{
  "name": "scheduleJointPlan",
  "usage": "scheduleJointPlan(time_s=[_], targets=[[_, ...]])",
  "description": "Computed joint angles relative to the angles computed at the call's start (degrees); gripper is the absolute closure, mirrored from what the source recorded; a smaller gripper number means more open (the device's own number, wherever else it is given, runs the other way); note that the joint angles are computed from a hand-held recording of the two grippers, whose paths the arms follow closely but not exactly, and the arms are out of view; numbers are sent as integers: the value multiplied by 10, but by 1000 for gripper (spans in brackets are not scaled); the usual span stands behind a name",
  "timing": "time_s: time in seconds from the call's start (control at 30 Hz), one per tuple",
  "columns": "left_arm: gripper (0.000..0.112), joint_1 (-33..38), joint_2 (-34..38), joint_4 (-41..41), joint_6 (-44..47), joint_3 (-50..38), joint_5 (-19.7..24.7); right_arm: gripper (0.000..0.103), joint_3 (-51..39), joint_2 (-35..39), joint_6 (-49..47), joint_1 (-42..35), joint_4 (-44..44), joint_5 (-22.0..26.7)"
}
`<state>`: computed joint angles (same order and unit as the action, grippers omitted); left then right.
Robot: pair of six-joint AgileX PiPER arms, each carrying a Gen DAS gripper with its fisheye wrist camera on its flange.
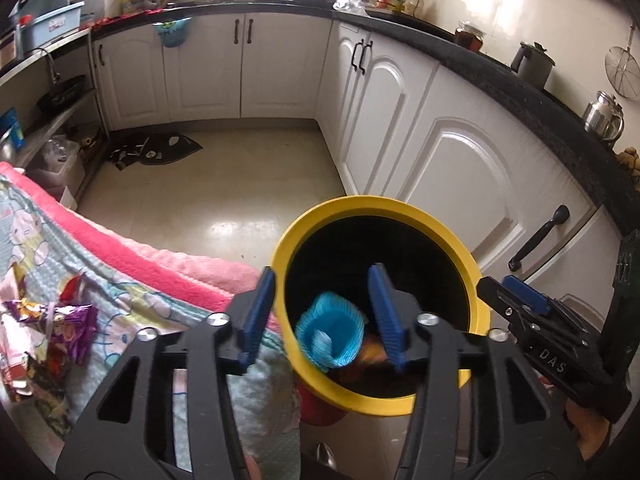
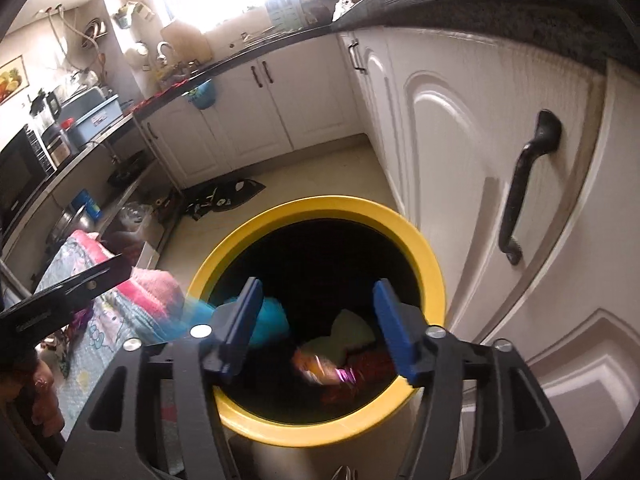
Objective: Collect trash
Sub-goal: 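Open both tools to drop the scrubber and wrapper into the bin, then move both open tools back over the trash on the bed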
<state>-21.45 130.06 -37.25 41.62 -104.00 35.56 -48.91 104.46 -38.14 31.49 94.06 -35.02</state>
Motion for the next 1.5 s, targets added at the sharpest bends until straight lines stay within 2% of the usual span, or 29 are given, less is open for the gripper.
scheduleJointPlan(time_s=[0.07, 0.1, 0.13, 0.2, 0.3, 0.5, 0.8, 0.87, 0.97, 1.5], targets=[[54, 9, -15, -15, 15, 21, -11, 41, -1, -3, -2, 5, 6, -6], [47, 14, -23, -24, 22, 33, -17, 38, -2, -4, -4, 7, 10, -12], [36, 20, -31, -30, 24, 42, -23, 34, -4, -5, -9, 13, 16, -21], [25, 33, -45, -53, 39, 61, -27, 32, -5, -8, -8, 20, 16, -33], [20, 54, -74, -83, 62, 99, -45, 30, -12, -14, -23, 35, 24, -53], [20, 84, -126, -125, 111, 165, -83, 28, -34, -21, -53, 59, 34, -75], [20, 132, -177, -204, 185, 225, -86, 28, -65, -31, -102, 97, 39, -99], [20, 138, -186, -220, 200, 235, -86, 23, -67, -34, -102, 108, 37, -109], [20, 148, -202, -245, 224, 254, -88, 22, -82, -34, -116, 123, 39, -121], [20, 198, -253, -325, 307, 311, -101, 22, -154, -15, -185, 168, 45, -121]])
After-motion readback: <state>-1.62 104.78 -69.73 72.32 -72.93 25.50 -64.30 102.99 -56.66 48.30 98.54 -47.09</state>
